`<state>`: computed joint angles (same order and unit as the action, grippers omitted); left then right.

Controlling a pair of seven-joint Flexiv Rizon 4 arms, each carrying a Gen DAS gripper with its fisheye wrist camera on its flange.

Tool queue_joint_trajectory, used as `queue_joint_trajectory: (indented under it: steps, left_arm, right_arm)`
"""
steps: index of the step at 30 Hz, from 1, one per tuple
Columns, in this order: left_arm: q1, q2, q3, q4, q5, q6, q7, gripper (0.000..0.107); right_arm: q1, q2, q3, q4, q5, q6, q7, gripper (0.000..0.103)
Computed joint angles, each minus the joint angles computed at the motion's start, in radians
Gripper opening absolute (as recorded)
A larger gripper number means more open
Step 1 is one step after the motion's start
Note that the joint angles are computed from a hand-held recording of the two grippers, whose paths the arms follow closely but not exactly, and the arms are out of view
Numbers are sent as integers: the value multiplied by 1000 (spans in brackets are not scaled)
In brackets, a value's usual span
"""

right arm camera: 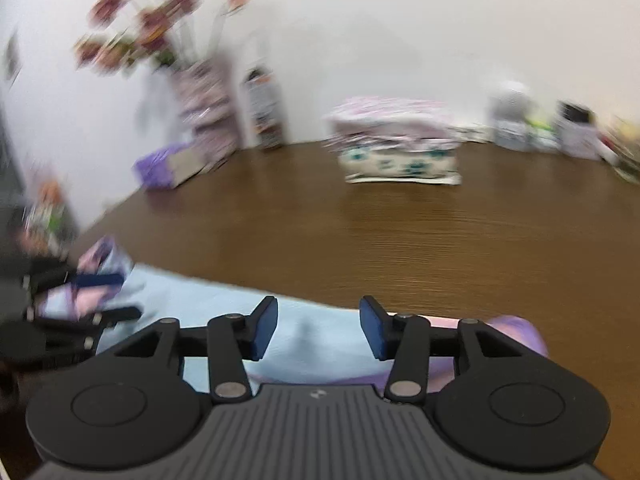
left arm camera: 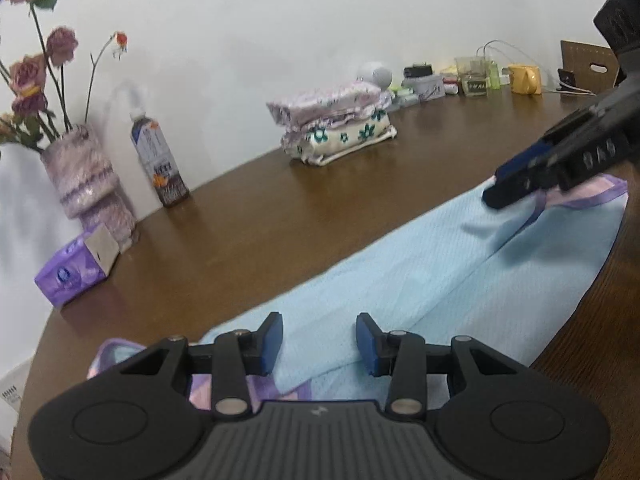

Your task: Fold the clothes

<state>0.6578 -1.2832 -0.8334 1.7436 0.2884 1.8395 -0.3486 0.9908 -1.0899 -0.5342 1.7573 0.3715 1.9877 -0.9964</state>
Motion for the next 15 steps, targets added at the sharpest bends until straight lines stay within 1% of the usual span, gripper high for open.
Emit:
queue_joint_trajectory:
  steps: [2, 3, 6, 10, 15]
  left_arm:
    - [0, -4, 1, -3, -10, -8, -7, 38]
    - [1, -6, -1, -4, -15, -13, -10, 38]
    - [14, -15, -18, -7, -30, -38, -8, 38]
    - [18, -23, -26, -5, -35, -35, 10, 38]
    - [33, -25, -41, 6, -28, -20, 18, 39]
  right_arm:
    - [-43, -5, 42, -33, -75, -11, 7, 46]
    - [-36, -12, 37, -52, -56, -45, -8, 46]
    - [11, -42, -28, -59, -66, -122, 38, 41]
    - [60, -69, -89, -21, -95, -106, 73, 41]
    - [69, -83, -104, -14, -108, -90, 97, 44]
